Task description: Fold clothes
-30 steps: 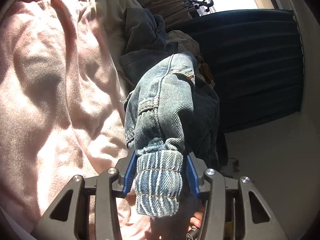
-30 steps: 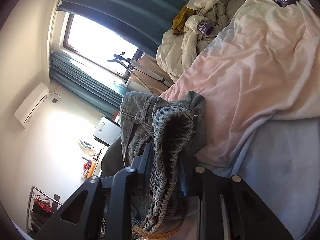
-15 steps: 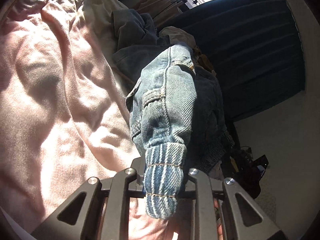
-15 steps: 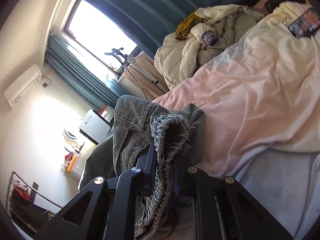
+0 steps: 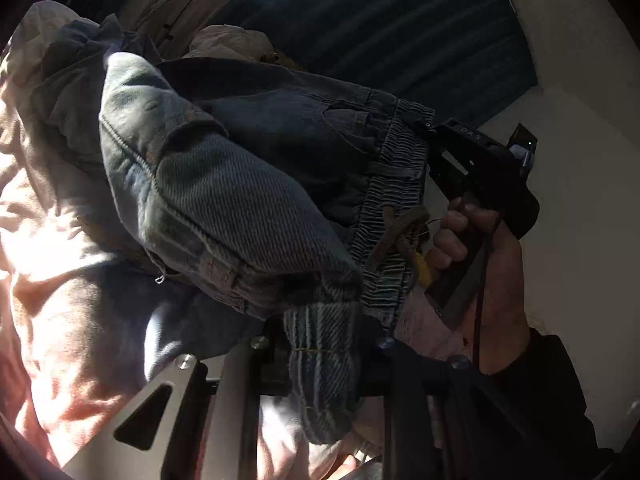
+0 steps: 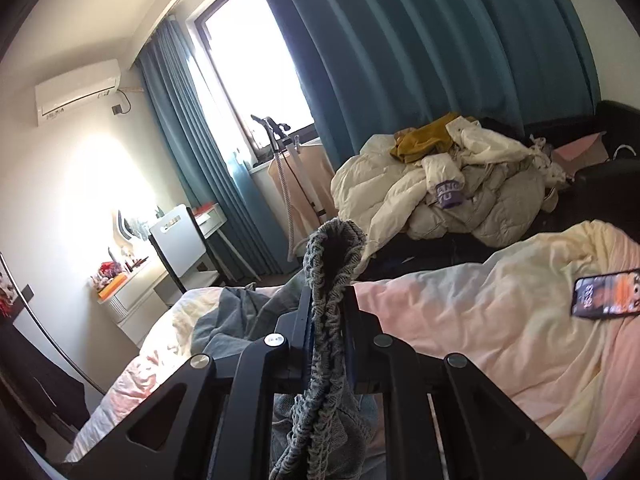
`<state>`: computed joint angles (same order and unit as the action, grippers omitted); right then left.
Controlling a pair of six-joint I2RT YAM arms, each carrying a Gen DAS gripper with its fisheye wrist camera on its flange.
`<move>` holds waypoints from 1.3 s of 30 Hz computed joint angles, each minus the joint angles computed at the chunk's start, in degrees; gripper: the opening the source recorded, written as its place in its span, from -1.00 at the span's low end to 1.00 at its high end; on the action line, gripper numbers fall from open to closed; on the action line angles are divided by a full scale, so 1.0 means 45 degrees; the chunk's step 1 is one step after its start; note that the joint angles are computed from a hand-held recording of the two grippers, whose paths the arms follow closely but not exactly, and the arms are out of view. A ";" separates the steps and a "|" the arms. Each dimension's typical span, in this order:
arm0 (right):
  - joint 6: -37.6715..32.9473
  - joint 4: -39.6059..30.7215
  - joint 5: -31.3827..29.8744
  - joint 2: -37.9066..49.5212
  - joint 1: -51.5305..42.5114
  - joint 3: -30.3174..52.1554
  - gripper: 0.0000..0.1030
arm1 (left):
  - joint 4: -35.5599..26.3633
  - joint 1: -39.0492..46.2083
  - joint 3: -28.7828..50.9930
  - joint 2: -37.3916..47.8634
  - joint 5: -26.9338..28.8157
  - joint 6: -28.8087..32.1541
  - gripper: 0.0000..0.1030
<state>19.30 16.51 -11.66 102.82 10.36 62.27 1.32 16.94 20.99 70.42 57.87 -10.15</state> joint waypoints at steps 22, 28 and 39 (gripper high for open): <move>-0.2482 -0.0364 -0.0902 0.8294 -0.3682 0.5335 -0.74 | 0.7369 -0.6615 0.3092 0.8733 -0.4656 -0.2056 -0.50; -0.2381 -0.0224 -0.0835 0.7338 -0.3700 0.4216 -0.58 | 0.7516 -0.7197 0.2946 0.9559 -0.5348 -0.1270 -0.17; -0.2003 0.1043 -0.0654 0.2256 -0.3096 -0.0895 -0.16 | 0.7018 -0.6365 0.2155 0.8837 -0.5691 0.0461 0.17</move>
